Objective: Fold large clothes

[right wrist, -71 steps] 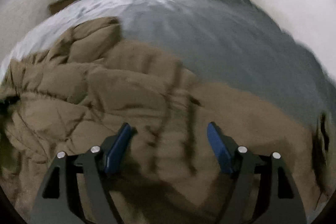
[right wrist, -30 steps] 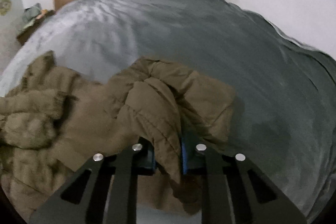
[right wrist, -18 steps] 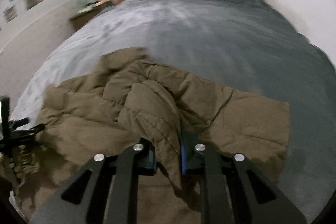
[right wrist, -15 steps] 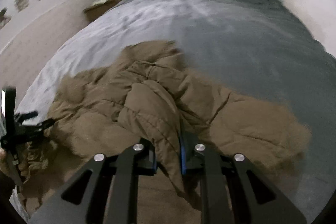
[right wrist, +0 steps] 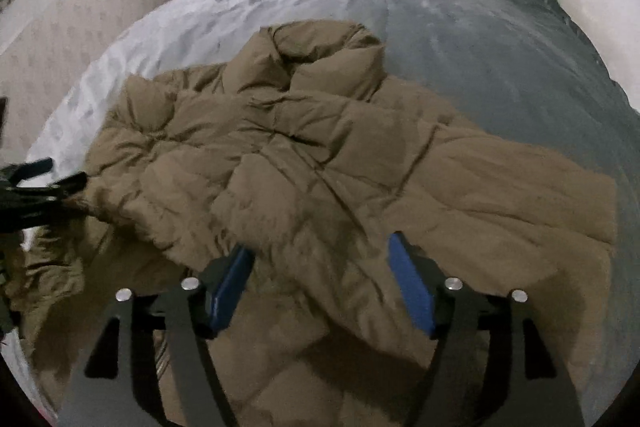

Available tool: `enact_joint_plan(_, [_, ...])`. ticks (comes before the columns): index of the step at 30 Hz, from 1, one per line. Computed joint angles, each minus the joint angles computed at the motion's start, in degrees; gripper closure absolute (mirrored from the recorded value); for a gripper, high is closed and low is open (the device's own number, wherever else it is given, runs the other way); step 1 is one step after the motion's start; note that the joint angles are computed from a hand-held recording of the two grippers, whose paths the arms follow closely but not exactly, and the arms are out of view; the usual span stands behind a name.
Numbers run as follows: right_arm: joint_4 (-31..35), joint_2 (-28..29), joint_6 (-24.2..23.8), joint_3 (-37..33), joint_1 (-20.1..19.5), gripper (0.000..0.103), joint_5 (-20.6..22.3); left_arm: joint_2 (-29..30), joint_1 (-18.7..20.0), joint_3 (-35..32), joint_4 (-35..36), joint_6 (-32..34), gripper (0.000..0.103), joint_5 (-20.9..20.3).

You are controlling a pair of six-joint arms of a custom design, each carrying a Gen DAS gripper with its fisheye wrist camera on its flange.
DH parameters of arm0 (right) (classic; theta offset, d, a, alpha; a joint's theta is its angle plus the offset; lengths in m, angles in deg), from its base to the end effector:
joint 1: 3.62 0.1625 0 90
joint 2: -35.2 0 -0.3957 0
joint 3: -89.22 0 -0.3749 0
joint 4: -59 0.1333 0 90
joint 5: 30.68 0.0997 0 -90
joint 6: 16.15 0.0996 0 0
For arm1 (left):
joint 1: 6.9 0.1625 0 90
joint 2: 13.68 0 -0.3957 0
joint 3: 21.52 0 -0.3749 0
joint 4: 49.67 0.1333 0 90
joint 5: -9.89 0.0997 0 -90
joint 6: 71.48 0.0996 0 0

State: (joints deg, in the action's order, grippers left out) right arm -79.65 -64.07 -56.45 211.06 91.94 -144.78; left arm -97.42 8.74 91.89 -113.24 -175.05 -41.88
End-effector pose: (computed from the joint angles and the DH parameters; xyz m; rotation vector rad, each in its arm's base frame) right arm 0.1321 -0.4011 0.3713 0.8880 -2.4265 0.4060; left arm -0.2937 -0.2847 0.2439 -0.1515 2.0917 -0.6948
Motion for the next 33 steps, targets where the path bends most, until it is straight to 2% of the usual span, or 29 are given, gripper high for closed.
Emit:
enact_joint_plan(4, [0.0, -3.9, -2.9, -1.0, -1.8, 0.029, 0.5, 4.2, 0.2, -2.7, -2.5, 2.7, 0.003, 0.8])
enact_joint_plan(9, [-1.1, -5.9, -2.8, -4.6, -5.6, 0.029, 0.3, 9.9, -0.1, -7.4, -6.5, 7.7, 0.003, 2.6])
enact_joint_plan(12, [-2.3, -6.4, -2.3, -7.3, -9.0, 0.025, 0.7, 13.7, 0.4, -10.6, -9.7, 11.5, 0.003, 4.0])
enact_joint_plan(16, [0.2, -6.2, -0.2, -11.4, -15.0, 0.023, 2.8, 21.3, 2.5, -16.1, -13.2, 18.0, 0.003, 5.0])
enact_joint_plan(20, [6.5, -5.0, 3.0, -14.7, -21.4, 0.023, 6.2, 28.2, 5.0, -20.4, -14.5, 23.0, 0.003, 3.8])
enact_joint_plan(24, [12.8, -4.4, 5.7, -16.4, -26.7, 0.026, 13.3, 30.7, 6.2, -20.8, -17.2, 26.3, 0.003, 2.9])
enact_joint_plan(26, [14.2, -4.0, 5.5, -16.4, -27.6, 0.054, 15.1, 30.4, 6.3, -19.6, -20.4, 28.5, 0.012, 2.8])
enact_joint_plan(27, [15.4, -3.7, 5.4, -16.7, -28.0, 0.061, 16.1, 30.0, 6.6, -18.8, -22.8, 30.0, 0.017, 2.6])
enact_joint_plan(29, [14.6, -3.6, 5.3, -15.8, -27.5, 0.072, 15.6, 28.4, 6.9, -16.5, -29.5, 34.0, 0.049, 0.7])
enact_joint_plan(31, [13.1, -3.3, 5.1, -15.0, -26.7, 0.08, 14.8, 27.8, 6.8, -15.7, -31.7, 35.6, 0.065, 0.2])
enact_joint_plan(33, [12.0, -3.7, 4.7, -14.1, -25.7, 0.085, 14.3, 28.1, 6.0, -16.1, -29.7, 35.3, 0.074, 1.6])
